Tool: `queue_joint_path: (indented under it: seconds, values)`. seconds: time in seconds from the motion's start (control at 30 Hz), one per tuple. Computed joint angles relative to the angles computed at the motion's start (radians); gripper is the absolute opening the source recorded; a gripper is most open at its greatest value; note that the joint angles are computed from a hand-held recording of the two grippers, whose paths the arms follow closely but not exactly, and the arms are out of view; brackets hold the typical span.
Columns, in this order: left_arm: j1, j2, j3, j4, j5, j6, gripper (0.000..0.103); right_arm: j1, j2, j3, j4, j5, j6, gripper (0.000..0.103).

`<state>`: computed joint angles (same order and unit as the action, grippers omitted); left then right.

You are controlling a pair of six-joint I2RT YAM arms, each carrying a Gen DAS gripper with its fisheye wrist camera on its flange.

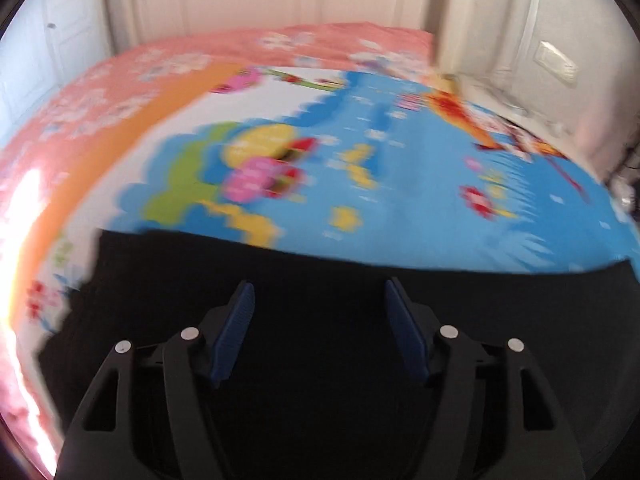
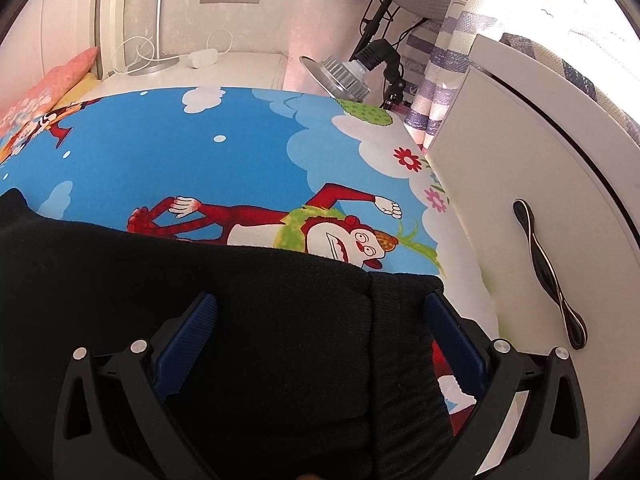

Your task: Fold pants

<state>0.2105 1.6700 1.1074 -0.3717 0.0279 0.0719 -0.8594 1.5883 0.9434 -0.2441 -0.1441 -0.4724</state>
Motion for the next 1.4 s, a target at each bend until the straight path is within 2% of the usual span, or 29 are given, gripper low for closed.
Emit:
queue_joint_path:
  seconds: [0.07,0.13,0.17,0.2,0.27,0.3,0.37,0.43,0.5,0.53,0.57,0.63,0.7,0.77,0.83,0.97,1.03,1.1,1.17,1.3,1.4]
  values:
    - [0.057,0.044,0.043,0.02,-0.06,-0.013,0.066,-0.007,0.0,0.009,-0.009,-0.015,0.012,0.099]
    - [0.141,0.098,0.117,-0.028,0.05,-0.049,0.062,0.001,-0.021,0.004,-0.006,0.003,0.022,0.099]
    - [0.172,0.103,0.133,-0.029,0.1,-0.061,0.056,0.009,-0.045,-0.009,0.007,0.023,0.033,0.099]
    - [0.177,0.071,0.115,-0.003,0.094,-0.065,0.057,0.027,-0.1,-0.043,0.043,0.06,0.051,0.099]
    - [0.161,-0.081,-0.027,0.17,-0.036,-0.076,0.072,0.079,-0.239,-0.114,0.093,0.087,0.087,0.099]
    - [0.18,-0.131,-0.065,0.208,-0.003,-0.09,0.074,0.118,-0.3,-0.138,0.096,0.099,0.111,0.099]
    - [0.246,-0.177,-0.082,0.189,0.113,-0.127,0.074,0.208,-0.384,-0.155,0.06,0.116,0.139,0.099]
    - [0.304,-0.21,-0.107,0.164,0.169,-0.136,0.073,0.318,-0.46,-0.14,-0.048,0.028,0.161,0.099]
    - [0.377,-0.259,-0.161,0.173,0.198,-0.165,0.07,0.438,-0.526,-0.154,-0.105,-0.053,0.232,0.099]
    - [0.448,-0.266,-0.172,0.159,0.25,-0.211,0.062,0.509,-0.541,-0.161,-0.126,-0.097,0.277,0.099]
    - [0.533,-0.292,-0.198,0.141,0.342,-0.243,0.052,0.59,-0.539,-0.167,-0.132,-0.117,0.322,0.099]
    - [0.695,-0.287,-0.233,0.142,0.481,-0.323,0.047,0.734,-0.517,-0.178,-0.11,-0.094,0.387,0.099]
    - [0.784,-0.316,-0.282,0.155,0.526,-0.339,0.045,0.874,-0.435,-0.153,-0.109,-0.107,0.414,0.097]
    - [0.839,-0.295,-0.293,0.128,0.591,-0.306,0.038,1.027,-0.339,-0.136,-0.078,0.034,0.45,0.097]
    - [0.838,-0.273,-0.29,0.097,0.6,-0.25,0.032,1.108,-0.271,-0.129,-0.049,0.135,0.461,0.097]
    - [0.832,-0.191,-0.244,0.046,0.667,-0.192,0.03,1.15,-0.175,-0.111,-0.046,0.222,0.509,0.097]
    - [0.811,-0.098,-0.181,-0.004,0.725,-0.206,0.03,1.133,-0.141,-0.104,-0.058,0.211,0.508,0.097]
    - [0.79,-0.02,-0.125,-0.083,0.716,-0.24,0.03,1.122,-0.122,-0.093,-0.079,0.198,0.517,0.097]
    - [0.794,0.013,-0.124,-0.073,0.746,-0.301,0.037,1.122,-0.122,-0.1,-0.077,0.198,0.515,0.097]
    - [0.791,0.022,-0.138,-0.032,0.748,-0.346,0.037,1.141,-0.139,-0.121,-0.071,0.221,0.521,0.097]
    - [0.771,0.039,-0.116,-0.035,0.736,-0.321,0.036,1.124,-0.132,-0.117,-0.077,0.192,0.524,0.098]
